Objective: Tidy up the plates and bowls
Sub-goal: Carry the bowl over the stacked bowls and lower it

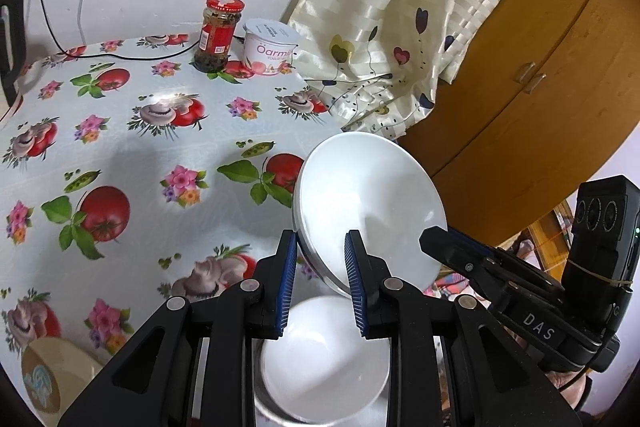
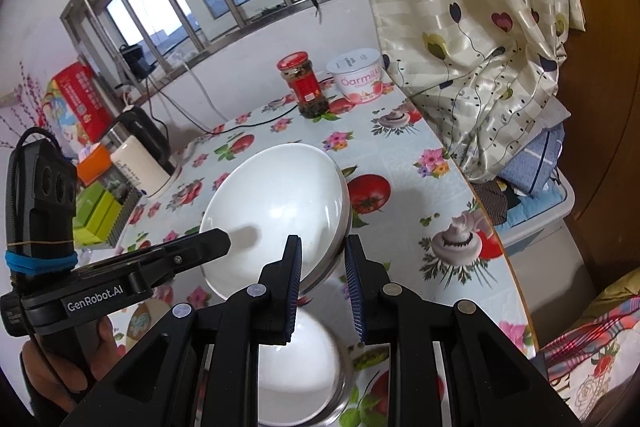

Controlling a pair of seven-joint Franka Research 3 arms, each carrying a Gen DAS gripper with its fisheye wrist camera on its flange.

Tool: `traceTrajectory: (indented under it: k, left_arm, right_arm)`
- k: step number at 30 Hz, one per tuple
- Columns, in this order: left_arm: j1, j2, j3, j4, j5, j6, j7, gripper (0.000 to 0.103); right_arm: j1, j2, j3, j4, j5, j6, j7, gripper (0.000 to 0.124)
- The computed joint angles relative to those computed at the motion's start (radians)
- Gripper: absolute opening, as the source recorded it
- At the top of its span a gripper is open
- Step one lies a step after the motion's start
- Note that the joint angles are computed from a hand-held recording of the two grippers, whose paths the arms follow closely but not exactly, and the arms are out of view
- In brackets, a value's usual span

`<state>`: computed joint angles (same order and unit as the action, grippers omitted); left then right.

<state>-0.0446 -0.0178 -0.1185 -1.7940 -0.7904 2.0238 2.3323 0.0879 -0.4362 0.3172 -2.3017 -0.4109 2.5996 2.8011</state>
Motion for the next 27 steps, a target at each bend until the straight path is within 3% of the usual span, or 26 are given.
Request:
traceTrajectory:
  k: [27]
  left_arm:
    - [0.001,-0.129,0.066,-0.152,0.02,-0.05,0.022,0.026]
  right_arm:
    - [0.047,-0.056,0.052,-0.042,0.043,-0.014,0.066,0.021]
